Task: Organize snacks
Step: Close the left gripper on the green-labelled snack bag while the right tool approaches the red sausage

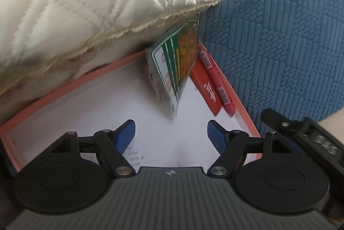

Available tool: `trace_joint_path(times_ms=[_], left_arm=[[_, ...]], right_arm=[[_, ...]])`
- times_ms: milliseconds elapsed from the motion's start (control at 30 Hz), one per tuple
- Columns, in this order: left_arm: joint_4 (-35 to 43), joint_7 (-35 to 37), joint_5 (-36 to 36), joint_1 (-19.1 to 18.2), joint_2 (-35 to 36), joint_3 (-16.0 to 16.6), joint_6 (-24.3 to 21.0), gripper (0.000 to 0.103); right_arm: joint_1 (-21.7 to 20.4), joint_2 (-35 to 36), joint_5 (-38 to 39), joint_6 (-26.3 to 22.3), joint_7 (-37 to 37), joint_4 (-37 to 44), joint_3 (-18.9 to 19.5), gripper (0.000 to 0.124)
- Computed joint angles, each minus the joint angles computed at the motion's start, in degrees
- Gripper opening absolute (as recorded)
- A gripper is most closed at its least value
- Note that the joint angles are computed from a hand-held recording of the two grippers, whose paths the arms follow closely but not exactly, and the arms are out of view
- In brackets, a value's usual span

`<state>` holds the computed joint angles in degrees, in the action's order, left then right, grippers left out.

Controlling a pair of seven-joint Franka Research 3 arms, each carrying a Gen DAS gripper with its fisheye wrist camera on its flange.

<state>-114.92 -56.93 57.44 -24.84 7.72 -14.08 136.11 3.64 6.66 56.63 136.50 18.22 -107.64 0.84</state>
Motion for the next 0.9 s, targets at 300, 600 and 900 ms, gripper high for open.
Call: trace_joint_path(times_ms=[300,600,900], left_arm=[[1.3,2.9,3.2,1.3,0.6,1.0,-1.9,0.076],[4.3,10.2,1.1,1.8,2.5,1.8,-4.2,0.069],[3.9,12.5,0.0,1.7,2.3,1.9,-5.8,0.049]], right_arm=[[0.6,12.7,-9.8,-0.2,4.5,13.5,2.2,0.071],[-0.8,20.7,-16.2,-3.4,12.8,22.7,4.3,0.069],[-1.1,25.2,-19.1,-5.4,17.3,28.2,5.3,0.069]])
